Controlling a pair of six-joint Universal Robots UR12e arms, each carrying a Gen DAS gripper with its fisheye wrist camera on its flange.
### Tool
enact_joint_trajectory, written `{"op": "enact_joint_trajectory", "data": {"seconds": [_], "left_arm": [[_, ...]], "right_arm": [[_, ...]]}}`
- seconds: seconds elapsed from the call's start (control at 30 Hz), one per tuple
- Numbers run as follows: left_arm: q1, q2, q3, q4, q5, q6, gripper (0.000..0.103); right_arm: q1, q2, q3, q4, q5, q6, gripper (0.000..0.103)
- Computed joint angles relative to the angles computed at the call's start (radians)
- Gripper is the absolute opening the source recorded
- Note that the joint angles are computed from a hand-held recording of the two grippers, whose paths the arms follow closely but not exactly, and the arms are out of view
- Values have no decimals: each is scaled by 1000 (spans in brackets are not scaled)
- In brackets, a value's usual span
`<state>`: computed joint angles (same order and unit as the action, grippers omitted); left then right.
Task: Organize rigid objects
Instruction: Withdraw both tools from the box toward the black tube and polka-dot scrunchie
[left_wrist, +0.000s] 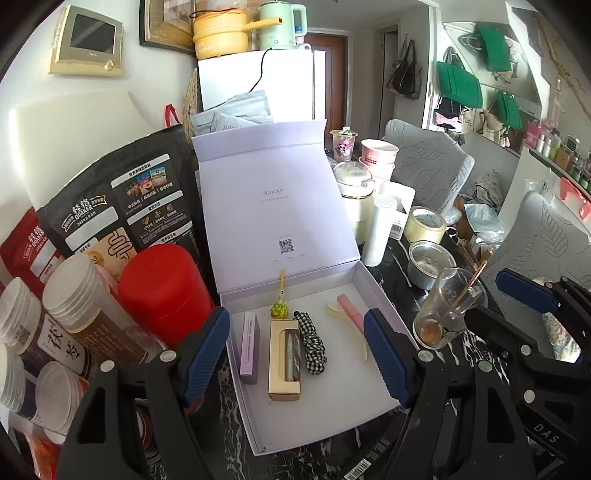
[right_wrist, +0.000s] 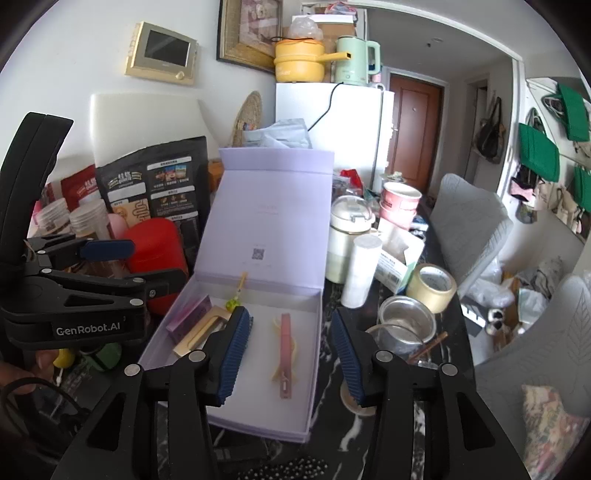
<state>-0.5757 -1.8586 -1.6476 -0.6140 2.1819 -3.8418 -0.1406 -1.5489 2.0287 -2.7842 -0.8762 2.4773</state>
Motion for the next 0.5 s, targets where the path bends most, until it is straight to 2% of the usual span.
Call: {"op": "enact_joint_trajectory", "data": {"seconds": [0.23, 0.37, 0.5], "left_arm": [[-30, 13, -13, 19, 13, -2, 75], [-40, 20, -25, 36, -5, -1, 75], [-61, 18, -24, 19, 25, -3, 75]], "right_arm": [[-30, -42, 37, 8, 27, -19, 53], [-46, -63, 59, 10, 39, -32, 53], [-67, -84, 82, 19, 55, -46, 56]]}}
